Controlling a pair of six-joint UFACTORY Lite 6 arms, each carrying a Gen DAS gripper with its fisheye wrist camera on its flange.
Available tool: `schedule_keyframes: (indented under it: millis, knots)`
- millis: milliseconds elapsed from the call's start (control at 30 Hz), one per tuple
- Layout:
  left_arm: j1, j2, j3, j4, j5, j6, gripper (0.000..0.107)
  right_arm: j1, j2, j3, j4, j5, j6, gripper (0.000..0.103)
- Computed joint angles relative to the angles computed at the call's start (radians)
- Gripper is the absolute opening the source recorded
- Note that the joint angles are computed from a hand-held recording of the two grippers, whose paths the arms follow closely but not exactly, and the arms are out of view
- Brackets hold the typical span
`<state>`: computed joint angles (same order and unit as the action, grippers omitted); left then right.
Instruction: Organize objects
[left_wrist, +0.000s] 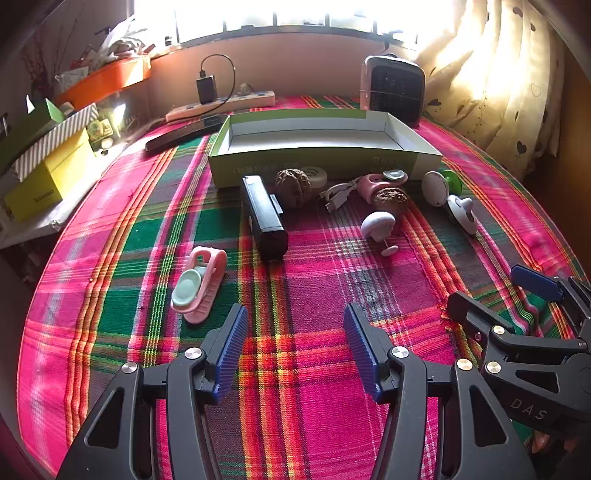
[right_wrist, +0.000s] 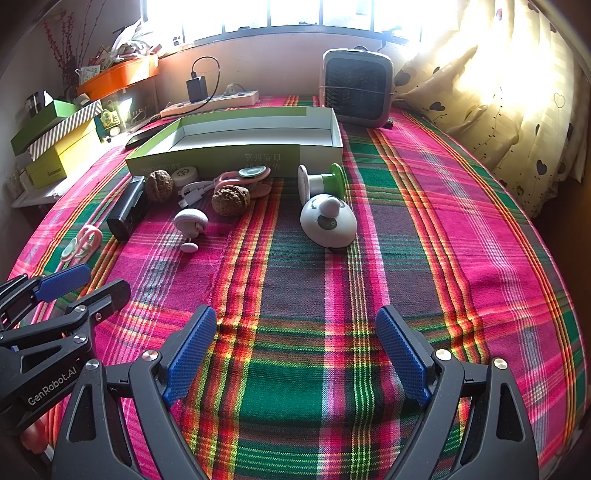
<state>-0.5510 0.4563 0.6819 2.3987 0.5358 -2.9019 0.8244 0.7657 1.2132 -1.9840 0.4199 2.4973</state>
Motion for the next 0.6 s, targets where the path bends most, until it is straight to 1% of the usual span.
schedule_keyframes:
  millis: [600]
  knots:
    - [0.008,-0.008,-0.003,0.022,-0.014,-0.001,0.053,-0.002,-0.008,-0.012,-0.022,-0.003,0.017,0.088]
